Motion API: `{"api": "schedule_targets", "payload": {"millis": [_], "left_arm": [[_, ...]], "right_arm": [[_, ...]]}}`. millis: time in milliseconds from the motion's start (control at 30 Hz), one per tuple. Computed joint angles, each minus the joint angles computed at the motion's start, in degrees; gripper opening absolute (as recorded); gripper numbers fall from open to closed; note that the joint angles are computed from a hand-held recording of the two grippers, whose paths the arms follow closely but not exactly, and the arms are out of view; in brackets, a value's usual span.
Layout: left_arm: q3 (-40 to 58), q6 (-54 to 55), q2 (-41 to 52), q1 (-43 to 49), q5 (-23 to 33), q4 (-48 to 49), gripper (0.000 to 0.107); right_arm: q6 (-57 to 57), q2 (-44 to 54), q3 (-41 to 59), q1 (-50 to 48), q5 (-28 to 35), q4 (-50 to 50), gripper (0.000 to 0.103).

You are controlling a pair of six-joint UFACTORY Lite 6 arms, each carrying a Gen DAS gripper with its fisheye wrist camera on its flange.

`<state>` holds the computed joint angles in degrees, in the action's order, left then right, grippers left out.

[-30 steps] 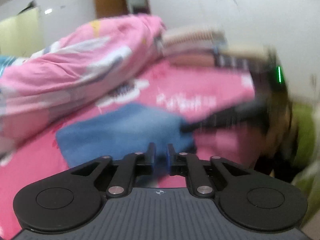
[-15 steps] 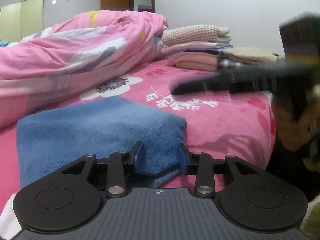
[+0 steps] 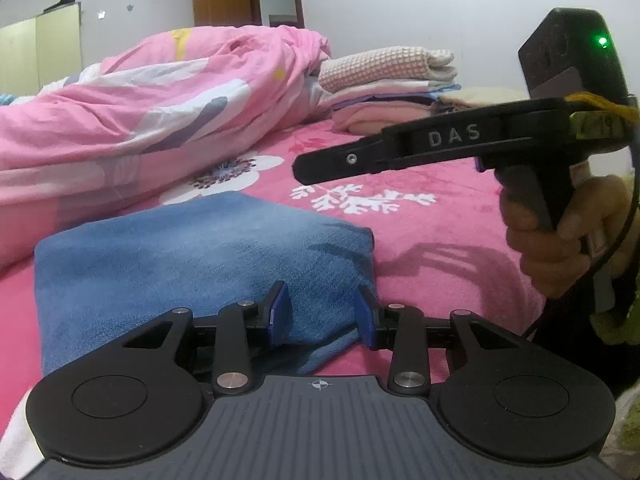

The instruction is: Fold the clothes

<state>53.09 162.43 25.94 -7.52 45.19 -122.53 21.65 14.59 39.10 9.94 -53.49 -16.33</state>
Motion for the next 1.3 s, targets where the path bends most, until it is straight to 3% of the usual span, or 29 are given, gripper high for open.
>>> {"api": "schedule_targets", "payload": {"millis": [67, 167, 267, 367, 533, 600, 900, 1067, 1200, 1300], "left_arm": [[-0.3, 0.2, -0.2, 0.1, -0.2, 0.1, 0.036], [-2.0, 0.6, -2.3, 0.7, -1.0, 1.0, 0.036], [-6.3, 1.8, -8.3, 3.5, 0.6, 3.7, 0.036], [-8.1, 0.9, -12.4, 5.7, 1.7, 5.0, 0.036], [-3.7, -0.1, -8.9, 6.3, -6.8, 1.2, 0.034], [-4.2, 1.4, -7.7, 8.5, -5.1, 1.8, 0.034], [-5.9, 3.2, -10.8, 11.8, -7.2, 3.4, 0.034], [-7.6, -1.4, -15.0, 14.8, -9.6, 6.4, 0.034], [-8.8, -6.9, -19.2, 18.0, -7.2, 11.3, 0.034], [-8.4, -8.5, -19.9, 17.2, -4.7, 9.3, 0.034]], "right_arm": [[0.1, 5.5, 2.5, 0.1, -0.7, 0.2, 0.024], [-2.4, 15.7, 5.8, 0.4, -7.1, 2.5, 0.023], [0.0, 13.2, 5.7, 0.2, -4.0, 1.5, 0.024], [-0.4, 15.3, 5.8, -0.4, -7.6, 0.7, 0.023], [0.0, 15.6, 5.7, -0.6, -8.3, 0.2, 0.023], [0.1, 15.7, 5.7, -0.6, -8.5, 0.0, 0.023], [0.9, 16.1, 5.6, -1.0, -9.6, -0.9, 0.024], [1.3, 16.1, 5.5, -1.2, -9.9, -1.2, 0.024], [1.7, 16.1, 5.4, -1.3, -10.0, -1.5, 0.024], [1.9, 16.0, 5.3, -1.5, -10.2, -1.7, 0.024]]}}
